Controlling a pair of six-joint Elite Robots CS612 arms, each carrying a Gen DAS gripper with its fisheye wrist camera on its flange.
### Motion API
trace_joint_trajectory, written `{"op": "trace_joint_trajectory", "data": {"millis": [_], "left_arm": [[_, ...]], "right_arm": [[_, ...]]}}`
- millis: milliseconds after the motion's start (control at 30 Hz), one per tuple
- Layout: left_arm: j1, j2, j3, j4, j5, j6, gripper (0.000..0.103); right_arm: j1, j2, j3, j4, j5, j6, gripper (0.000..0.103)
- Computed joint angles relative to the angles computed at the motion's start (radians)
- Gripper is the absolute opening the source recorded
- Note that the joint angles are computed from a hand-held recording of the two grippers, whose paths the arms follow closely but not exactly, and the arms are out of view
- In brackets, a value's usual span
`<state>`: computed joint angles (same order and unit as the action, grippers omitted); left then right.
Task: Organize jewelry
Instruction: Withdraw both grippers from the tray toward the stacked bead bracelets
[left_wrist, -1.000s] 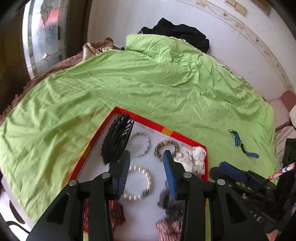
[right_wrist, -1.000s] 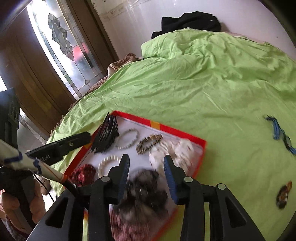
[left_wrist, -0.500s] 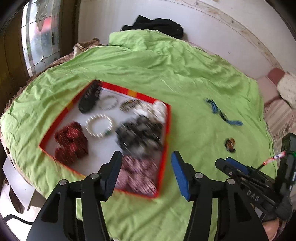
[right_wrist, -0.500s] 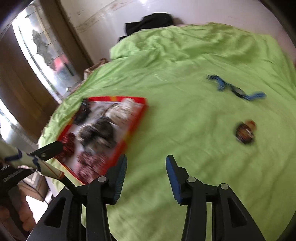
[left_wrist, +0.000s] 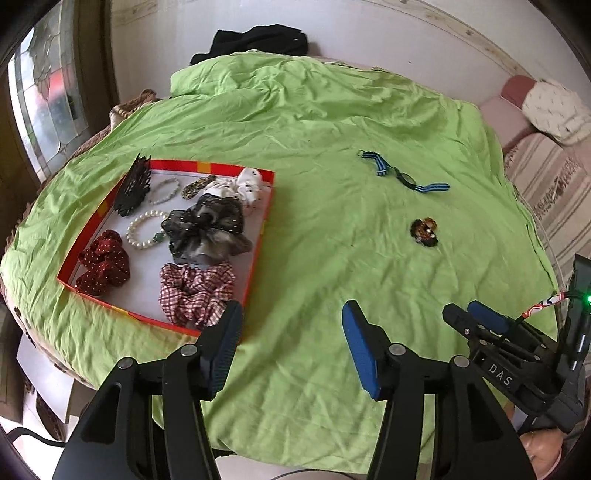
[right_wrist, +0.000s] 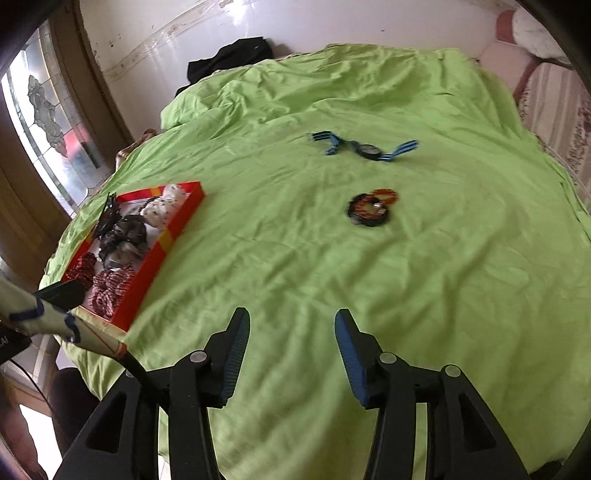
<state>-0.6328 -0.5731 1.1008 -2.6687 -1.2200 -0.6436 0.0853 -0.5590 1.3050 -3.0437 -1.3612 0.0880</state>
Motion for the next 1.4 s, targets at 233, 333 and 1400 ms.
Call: {"op": "trace_joint_trajectory", "data": {"millis": [233,333,1400], "left_arm": [[-0.015,0.008,-0.021,0.036,0.006,0.026,0.054],[-0.021,0.011,-0.027,0.044,0.008,0.038,0.055],[-0.03,0.06,-0.098,0.161,0.039,0.05,0.055]], "right_arm": [[-0.021,-0.012,0.046,-0.032,-0.018,0.044,0.052],[-0.026,-0.014,0.057,-0.039,-0.02,0.057,0.052],[-0.035,0.002,0.044,0.003,-0.014,0.074,0.052]]}}
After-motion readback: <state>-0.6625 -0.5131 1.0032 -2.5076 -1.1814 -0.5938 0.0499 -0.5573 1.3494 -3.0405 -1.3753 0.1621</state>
